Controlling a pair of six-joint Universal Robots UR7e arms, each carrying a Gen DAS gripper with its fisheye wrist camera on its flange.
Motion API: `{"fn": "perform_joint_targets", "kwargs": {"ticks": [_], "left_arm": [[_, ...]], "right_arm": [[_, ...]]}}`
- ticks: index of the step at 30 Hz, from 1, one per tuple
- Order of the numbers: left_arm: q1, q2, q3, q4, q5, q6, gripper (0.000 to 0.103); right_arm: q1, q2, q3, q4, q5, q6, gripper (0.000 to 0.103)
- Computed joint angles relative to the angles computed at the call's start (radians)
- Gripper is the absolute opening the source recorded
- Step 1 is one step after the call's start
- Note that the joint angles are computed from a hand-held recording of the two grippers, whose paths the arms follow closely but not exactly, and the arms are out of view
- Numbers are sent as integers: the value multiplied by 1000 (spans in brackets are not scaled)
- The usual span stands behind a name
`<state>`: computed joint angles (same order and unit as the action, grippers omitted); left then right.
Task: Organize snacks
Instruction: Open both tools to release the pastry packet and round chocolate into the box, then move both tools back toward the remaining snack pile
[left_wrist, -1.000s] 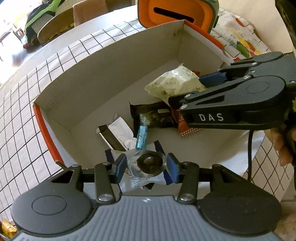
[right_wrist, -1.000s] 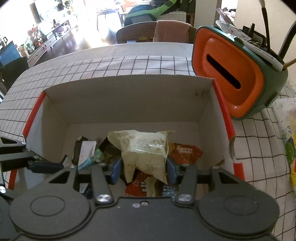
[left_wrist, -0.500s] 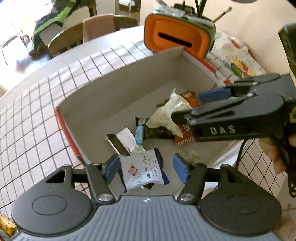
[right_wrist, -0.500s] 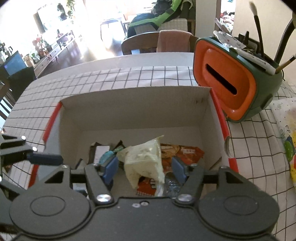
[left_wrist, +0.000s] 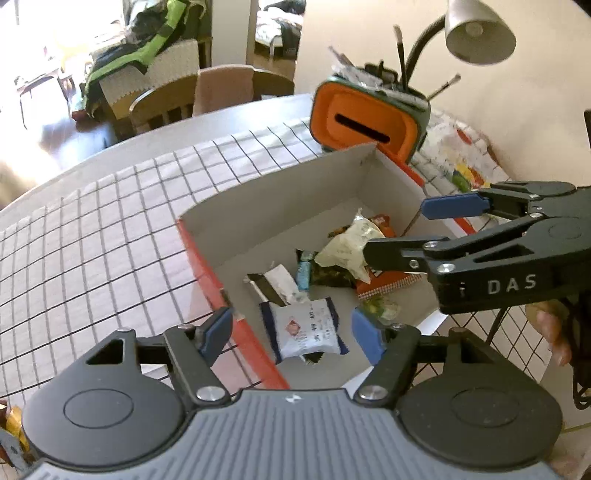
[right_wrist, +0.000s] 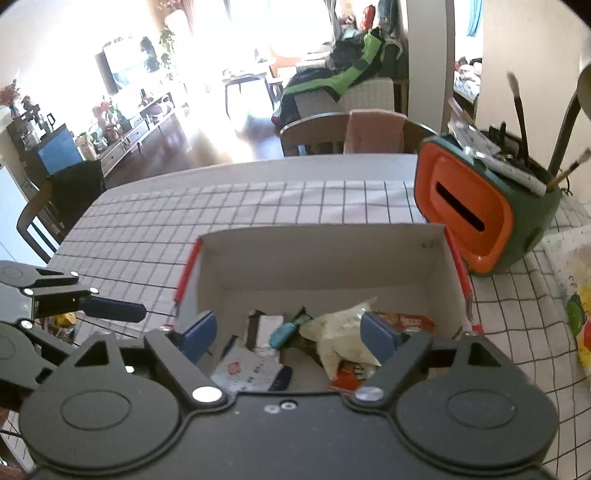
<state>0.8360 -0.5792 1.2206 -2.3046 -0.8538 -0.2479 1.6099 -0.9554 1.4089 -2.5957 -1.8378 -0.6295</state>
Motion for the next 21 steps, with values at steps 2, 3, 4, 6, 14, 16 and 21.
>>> {"fn": "perform_joint_targets", "kwargs": {"ticks": [2, 3, 4, 6, 14, 16, 21], "left_arm": [[-2, -33, 45, -35, 1, 5, 74], [-3, -47, 63, -48, 1, 6, 74], [-4, -65, 87, -67, 1, 13, 74], [-7, -98, 131, -101, 9, 24, 76], [-23, -235, 312, -250, 47, 101, 84], [-24, -272, 356, -277, 52, 112, 84], [-22, -364, 461, -328, 84, 128, 85]], "right_arm": [[11, -5, 11, -11, 5, 7, 87], [16, -7, 17, -16, 7, 9, 87], [22, -9, 24, -23, 8, 11, 88], [36, -14, 43, -47, 4, 21, 95], [85, -36, 135, -138, 41, 67, 101], [97, -35, 154, -153, 44, 67, 101], [128, -23, 197, -203, 52, 92, 103]]}}
